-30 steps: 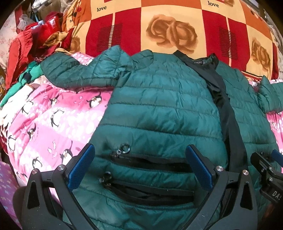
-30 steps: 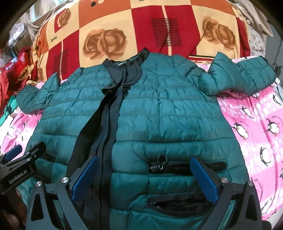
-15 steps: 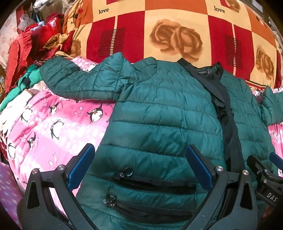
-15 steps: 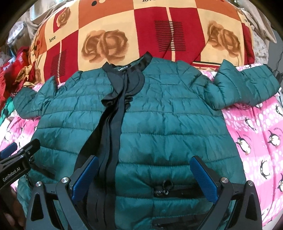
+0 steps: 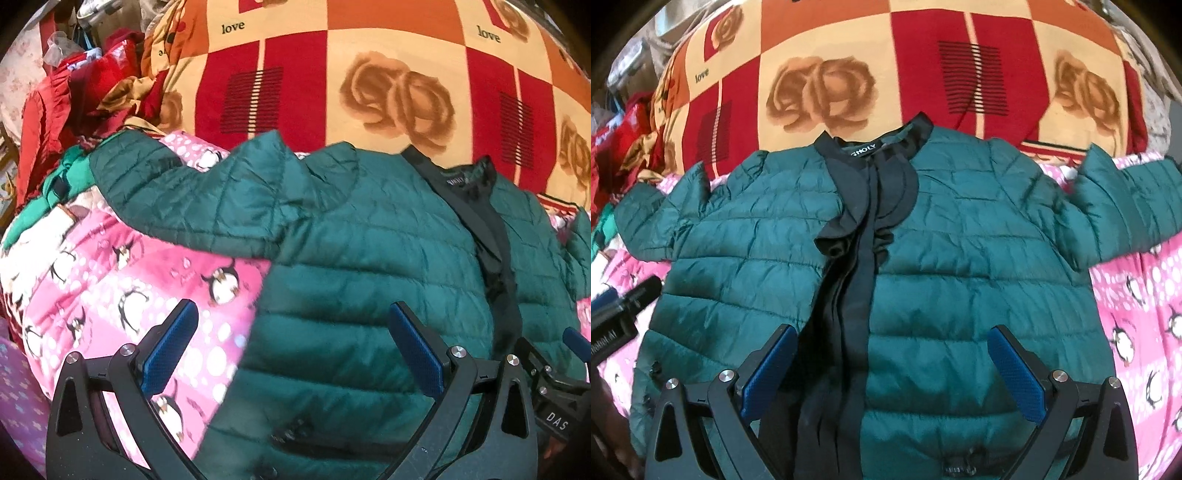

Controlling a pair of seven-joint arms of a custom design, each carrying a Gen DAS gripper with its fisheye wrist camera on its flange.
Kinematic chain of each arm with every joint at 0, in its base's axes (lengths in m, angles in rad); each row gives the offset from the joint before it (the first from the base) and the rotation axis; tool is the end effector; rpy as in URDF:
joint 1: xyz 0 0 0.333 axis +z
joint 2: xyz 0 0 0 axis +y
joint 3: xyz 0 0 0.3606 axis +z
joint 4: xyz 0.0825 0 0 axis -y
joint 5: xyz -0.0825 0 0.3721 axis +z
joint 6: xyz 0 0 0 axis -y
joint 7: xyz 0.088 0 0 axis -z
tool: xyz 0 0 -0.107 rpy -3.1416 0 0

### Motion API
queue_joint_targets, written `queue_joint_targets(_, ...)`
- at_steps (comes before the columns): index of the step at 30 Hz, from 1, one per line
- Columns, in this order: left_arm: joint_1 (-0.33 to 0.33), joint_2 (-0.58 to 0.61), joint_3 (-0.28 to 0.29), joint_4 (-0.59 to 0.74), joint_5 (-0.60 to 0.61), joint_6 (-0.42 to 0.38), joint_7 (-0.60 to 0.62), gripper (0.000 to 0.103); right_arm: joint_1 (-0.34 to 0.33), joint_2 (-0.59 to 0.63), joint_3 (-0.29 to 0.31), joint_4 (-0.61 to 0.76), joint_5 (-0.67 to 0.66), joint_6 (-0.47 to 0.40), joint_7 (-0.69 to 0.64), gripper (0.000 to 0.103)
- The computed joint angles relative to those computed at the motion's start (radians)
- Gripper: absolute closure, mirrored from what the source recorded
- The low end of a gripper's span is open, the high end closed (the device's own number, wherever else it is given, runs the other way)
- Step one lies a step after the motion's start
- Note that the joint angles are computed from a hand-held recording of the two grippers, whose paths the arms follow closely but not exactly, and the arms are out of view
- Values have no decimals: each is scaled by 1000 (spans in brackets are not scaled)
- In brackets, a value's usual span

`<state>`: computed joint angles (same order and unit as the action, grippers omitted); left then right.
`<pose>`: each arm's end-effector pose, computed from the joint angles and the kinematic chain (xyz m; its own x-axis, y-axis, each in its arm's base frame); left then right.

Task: Fold large clothes
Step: 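Move the left gripper to the sleeve nearest it and grasp its cuff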

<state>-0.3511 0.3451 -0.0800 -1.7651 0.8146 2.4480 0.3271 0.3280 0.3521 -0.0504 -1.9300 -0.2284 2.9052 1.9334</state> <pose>0.6205 -0.2777 0.4531 0.2863 -0.9561 -0.0618 -0.7627 -0.1884 -0.6187 0.6399 0.2004 0.4259 0.1357 -0.9905 -0.0227 -0.8008 -0.0961 -0.5912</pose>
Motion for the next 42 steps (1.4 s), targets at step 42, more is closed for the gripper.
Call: queue_joint_targets(42, 309, 131, 187, 138, -112, 107, -107, 2, -20, 164, 68, 216, 161, -64, -168, 0)
